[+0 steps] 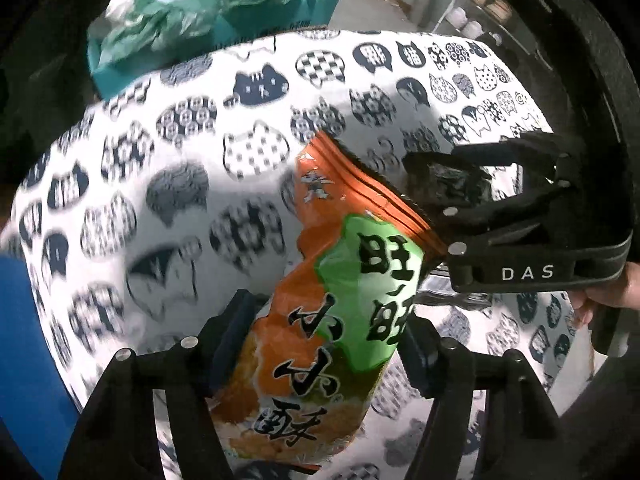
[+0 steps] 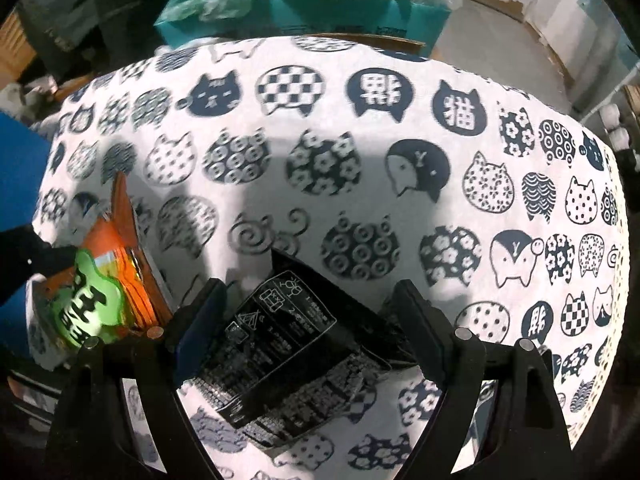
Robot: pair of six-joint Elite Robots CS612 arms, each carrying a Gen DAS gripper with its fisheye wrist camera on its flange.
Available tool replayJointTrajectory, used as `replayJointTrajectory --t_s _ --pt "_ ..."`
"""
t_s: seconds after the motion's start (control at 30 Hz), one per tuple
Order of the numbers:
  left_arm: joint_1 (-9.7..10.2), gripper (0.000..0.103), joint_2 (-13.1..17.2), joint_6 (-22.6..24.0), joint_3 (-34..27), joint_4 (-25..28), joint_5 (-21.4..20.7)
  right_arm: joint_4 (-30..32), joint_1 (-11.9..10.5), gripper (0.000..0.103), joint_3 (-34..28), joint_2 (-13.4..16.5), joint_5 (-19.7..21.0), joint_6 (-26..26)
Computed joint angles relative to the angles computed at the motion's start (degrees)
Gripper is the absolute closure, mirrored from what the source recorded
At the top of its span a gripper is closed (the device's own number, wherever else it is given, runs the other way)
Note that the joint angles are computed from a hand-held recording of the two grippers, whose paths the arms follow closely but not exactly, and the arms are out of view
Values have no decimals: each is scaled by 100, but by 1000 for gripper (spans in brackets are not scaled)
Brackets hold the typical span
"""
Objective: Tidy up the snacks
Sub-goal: 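Grasp an orange-green bag with the left tool while the right tool grasps a black bag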
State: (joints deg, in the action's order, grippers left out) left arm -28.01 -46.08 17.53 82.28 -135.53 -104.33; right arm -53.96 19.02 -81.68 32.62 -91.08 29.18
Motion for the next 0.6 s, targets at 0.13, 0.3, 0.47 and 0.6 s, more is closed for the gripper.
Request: replayJointTrajectory --t_s 0.13,0.3,0.47,0.6 --pt "-27 37 -141 -159 245 -82 85 29 93 18 -58 -20 -115 -76" --pt "-63 38 -269 -512 486 -325 344 96 188 18 -190 -68 -551 182" --pt "-34 40 -296 -968 596 -652 584 368 187 18 -357 -107 -514 1023" --pt "62 55 -330 -1226 660 -835 596 465 86 18 -518 -25 -241 1478"
